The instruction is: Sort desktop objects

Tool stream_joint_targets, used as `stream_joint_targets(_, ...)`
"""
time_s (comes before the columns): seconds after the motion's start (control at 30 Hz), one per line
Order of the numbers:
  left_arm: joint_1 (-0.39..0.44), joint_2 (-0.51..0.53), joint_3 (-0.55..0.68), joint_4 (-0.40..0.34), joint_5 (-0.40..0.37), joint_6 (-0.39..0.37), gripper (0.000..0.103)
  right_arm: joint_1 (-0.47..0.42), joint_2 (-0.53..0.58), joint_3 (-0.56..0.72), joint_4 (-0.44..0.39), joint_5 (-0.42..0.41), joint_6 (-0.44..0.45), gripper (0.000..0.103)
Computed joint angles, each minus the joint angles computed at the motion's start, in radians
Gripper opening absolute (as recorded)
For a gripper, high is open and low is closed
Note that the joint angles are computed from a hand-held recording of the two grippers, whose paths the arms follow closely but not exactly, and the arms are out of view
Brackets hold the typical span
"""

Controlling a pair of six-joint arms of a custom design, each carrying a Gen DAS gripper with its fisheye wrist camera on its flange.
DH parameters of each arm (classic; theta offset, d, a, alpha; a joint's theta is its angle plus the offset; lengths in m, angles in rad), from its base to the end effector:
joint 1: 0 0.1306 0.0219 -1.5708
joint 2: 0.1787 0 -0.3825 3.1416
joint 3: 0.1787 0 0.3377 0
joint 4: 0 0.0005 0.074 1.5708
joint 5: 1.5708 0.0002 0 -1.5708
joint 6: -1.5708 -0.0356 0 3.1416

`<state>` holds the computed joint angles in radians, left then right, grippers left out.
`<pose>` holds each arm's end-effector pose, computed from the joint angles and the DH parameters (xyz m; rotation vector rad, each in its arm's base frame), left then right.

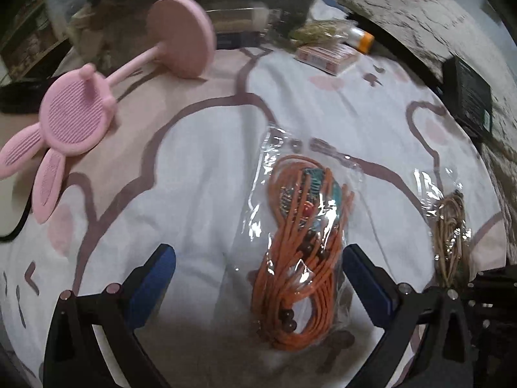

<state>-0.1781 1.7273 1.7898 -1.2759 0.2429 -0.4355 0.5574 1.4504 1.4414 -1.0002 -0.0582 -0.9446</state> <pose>0.5127 -0.1015 0.4111 0.8867 2.5985 -0.2686 0.3726 0.2341 0.4166 0.4989 2.6627 0.5908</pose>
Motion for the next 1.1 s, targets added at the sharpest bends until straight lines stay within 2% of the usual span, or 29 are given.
stream_joint_targets(0.17,0.025,0.012,0.027,-0.02,-0.004,0.034,0.103,-0.014,-0.055,-0.051,0.113,0.055,-0.026,0.006)
stream_joint_targets(0.23,0.025,0.011,0.032,-0.025,0.0,0.034,0.103,-0.026,-0.079,-0.072,0.125,0.088,-0.059,0.006)
stream_joint_targets(0.3,0.025,0.007,0.028,-0.023,0.012,0.034,0.103,-0.032,-0.099,-0.085,0.118,0.121,-0.098,0.006)
stream_joint_targets(0.4,0.025,0.008,0.038,-0.017,0.067,0.03,0.103,-0.033,-0.107,-0.077,0.063,0.2,-0.161,0.006)
stream_joint_targets(0.5,0.01,-0.013,0.009,0.043,0.042,0.019,0.103,-0.036,-0.124,-0.075,0.003,0.246,-0.214,0.006)
stream_joint_targets(0.57,0.002,-0.018,-0.007,0.056,0.033,-0.001,0.103,-0.038,-0.139,-0.086,-0.027,0.27,-0.247,0.006)
stream_joint_targets(0.7,0.0,0.005,0.01,-0.04,0.068,-0.026,0.103,-0.051,-0.168,-0.116,-0.055,0.271,-0.278,0.006)
stream_joint_targets(0.83,-0.009,-0.036,-0.039,-0.049,0.059,-0.088,0.103,-0.063,-0.177,-0.136,-0.049,0.256,-0.298,0.006)
stream_joint_targets(0.93,-0.01,-0.055,-0.058,-0.078,0.08,-0.126,0.103,-0.064,-0.174,-0.134,-0.056,0.247,-0.302,0.006)
stream_joint_targets(1.1,-0.012,-0.065,-0.068,-0.066,0.079,-0.132,0.103,-0.063,-0.157,-0.13,-0.038,0.229,-0.27,0.006)
